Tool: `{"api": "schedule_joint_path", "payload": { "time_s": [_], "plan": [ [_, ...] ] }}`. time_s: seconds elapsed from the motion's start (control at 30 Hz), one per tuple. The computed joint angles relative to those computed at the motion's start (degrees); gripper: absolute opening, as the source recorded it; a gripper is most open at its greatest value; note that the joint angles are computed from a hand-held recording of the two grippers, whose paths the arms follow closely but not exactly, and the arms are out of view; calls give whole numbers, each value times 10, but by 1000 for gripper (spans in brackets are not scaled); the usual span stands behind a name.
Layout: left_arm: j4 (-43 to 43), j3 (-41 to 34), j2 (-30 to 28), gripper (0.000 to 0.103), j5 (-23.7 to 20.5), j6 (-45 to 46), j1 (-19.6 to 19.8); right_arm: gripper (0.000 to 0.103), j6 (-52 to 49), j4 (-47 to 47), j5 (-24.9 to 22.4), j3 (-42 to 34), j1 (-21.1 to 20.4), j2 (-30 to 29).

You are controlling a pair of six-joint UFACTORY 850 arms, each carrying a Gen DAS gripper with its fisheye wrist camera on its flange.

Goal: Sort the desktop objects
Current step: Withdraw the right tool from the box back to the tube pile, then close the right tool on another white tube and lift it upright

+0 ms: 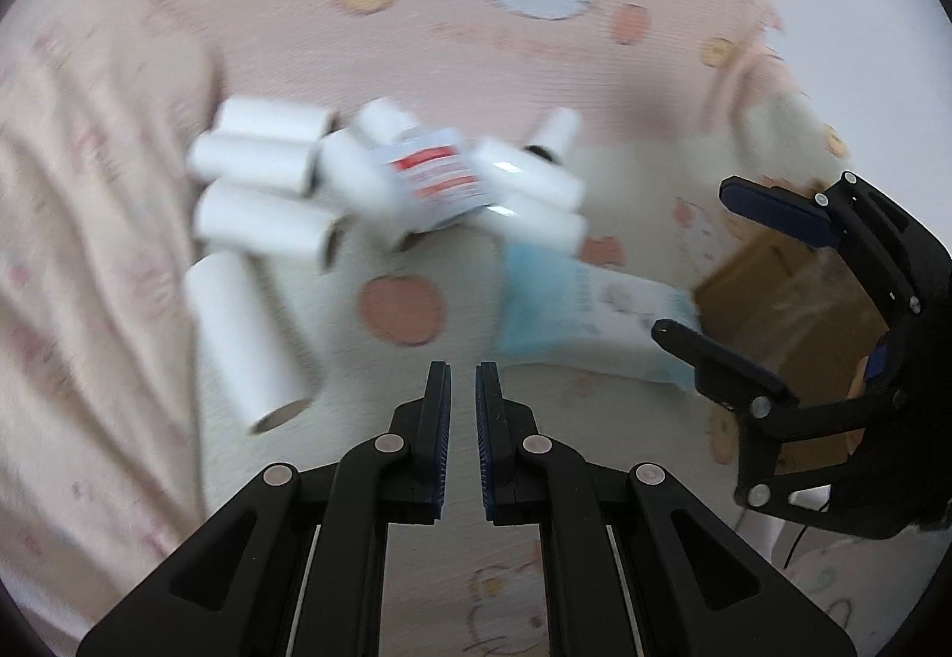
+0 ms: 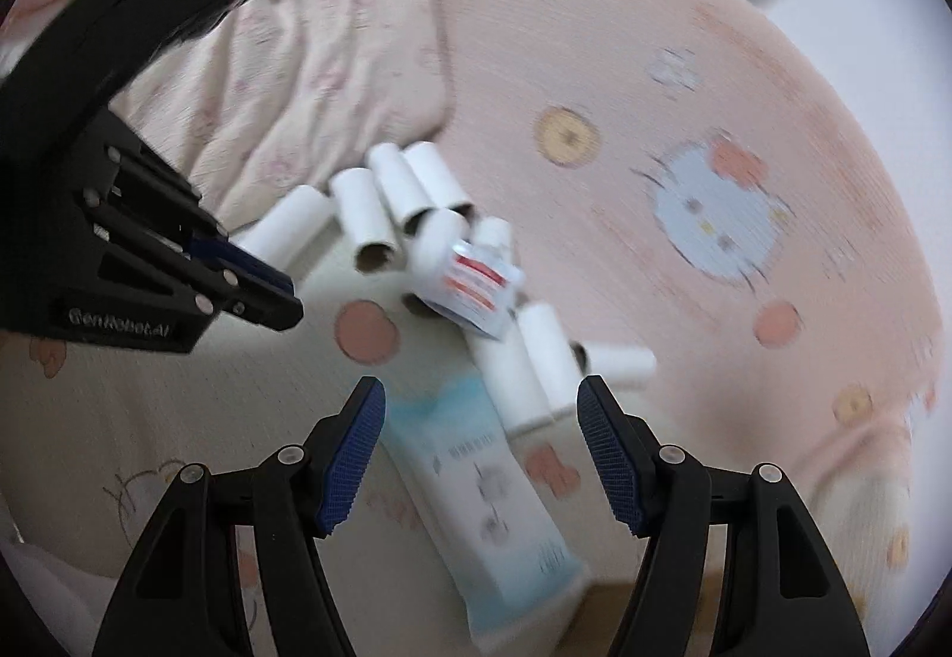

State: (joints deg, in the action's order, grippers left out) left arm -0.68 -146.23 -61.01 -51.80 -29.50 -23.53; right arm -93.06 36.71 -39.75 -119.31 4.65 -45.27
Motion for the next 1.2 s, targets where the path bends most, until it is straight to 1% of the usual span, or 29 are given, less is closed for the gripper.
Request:
{"api": "schedule_joint_path", "payload": {
  "time_s": [0.07, 0.1, 0.13, 0.17, 0.23, 0.3, 0.33, 0.4, 0.43, 0.5, 0.53, 0.6, 0.67, 0.7, 0.73, 0.77, 0.87, 0.9, 0.93, 0.97, 1.0, 1.1, 1.13, 1.17, 1.2],
  "plan": [
    [13, 28, 15, 30, 2, -36, 6, 65, -28, 15, 10, 0, 10, -7],
    [19, 34, 19, 49, 2, -51, 9, 65, -30, 17, 9, -6, 14, -13],
    [23, 59, 32, 56, 17, -64, 12, 65, -21, 13, 0, -17, 18, -22],
    [27, 77, 42, 56, 30, -74, 14, 65, -1, -2, -15, -36, 22, -36],
    [27, 82, 43, 58, 32, -83, 20, 65, 37, -34, -25, -58, 29, -56],
    [10, 67, 32, 59, 18, -79, 27, 65, 90, -92, -2, -57, 39, -63],
    [-5, 78, 35, 59, 26, -78, 33, 65, 125, -131, 21, -48, 46, -63],
    [-25, 84, 34, 59, 32, -87, 41, 65, 170, -165, 33, -47, 50, -66],
    [-35, 85, 30, 60, 29, -96, 46, 65, 194, -170, 13, -61, 48, -75],
    [-51, 63, 11, 60, 2, -118, 54, 65, 229, -178, -16, -81, 46, -87],
    [-44, 55, 5, 60, -4, -127, 54, 65, 252, -189, -39, -94, 46, -95],
    [-34, 58, 4, 60, 7, -127, 54, 65, 254, -185, -43, -86, 46, -92],
    [-53, 53, 0, 60, 12, -116, 57, 65, 248, -174, -39, -66, 46, -84],
    [-64, 54, -1, 60, 15, -116, 58, 65, 249, -165, -50, -67, 45, -85],
    [-73, 49, -6, 60, 12, -120, 61, 65, 252, -158, -64, -71, 44, -89],
    [-79, 35, -16, 60, 0, -133, 62, 65, 257, -152, -80, -79, 43, -94],
    [-68, 22, -28, 60, -13, -173, 64, 65, 260, -144, -90, -75, 41, -93],
    [-68, 18, -31, 59, -16, -177, 64, 65, 257, -144, -85, -68, 41, -90],
    [-68, 10, -37, 49, -22, -181, 65, 65, 253, -141, -73, -57, 40, -84],
    [-71, -12, -52, 48, -40, -186, 66, 65, 252, -136, -71, -54, 38, -83],
    [-74, -11, -52, 48, -37, -190, 66, 65, 253, -134, -78, -58, 37, -85],
    [-87, 19, -35, 47, -17, -188, 63, 65, 270, -121, -122, -92, 32, -104],
    [-102, 35, -28, 47, -7, -180, 63, 65, 275, -105, -145, -106, 28, -112],
    [-126, 65, -13, 47, 15, -169, 62, 65, 279, -95, -157, -114, 25, -116],
    [-142, 74, -9, 47, 23, -164, 60, 65, 282, -86, -166, -117, 22, -119]
  ]
}}
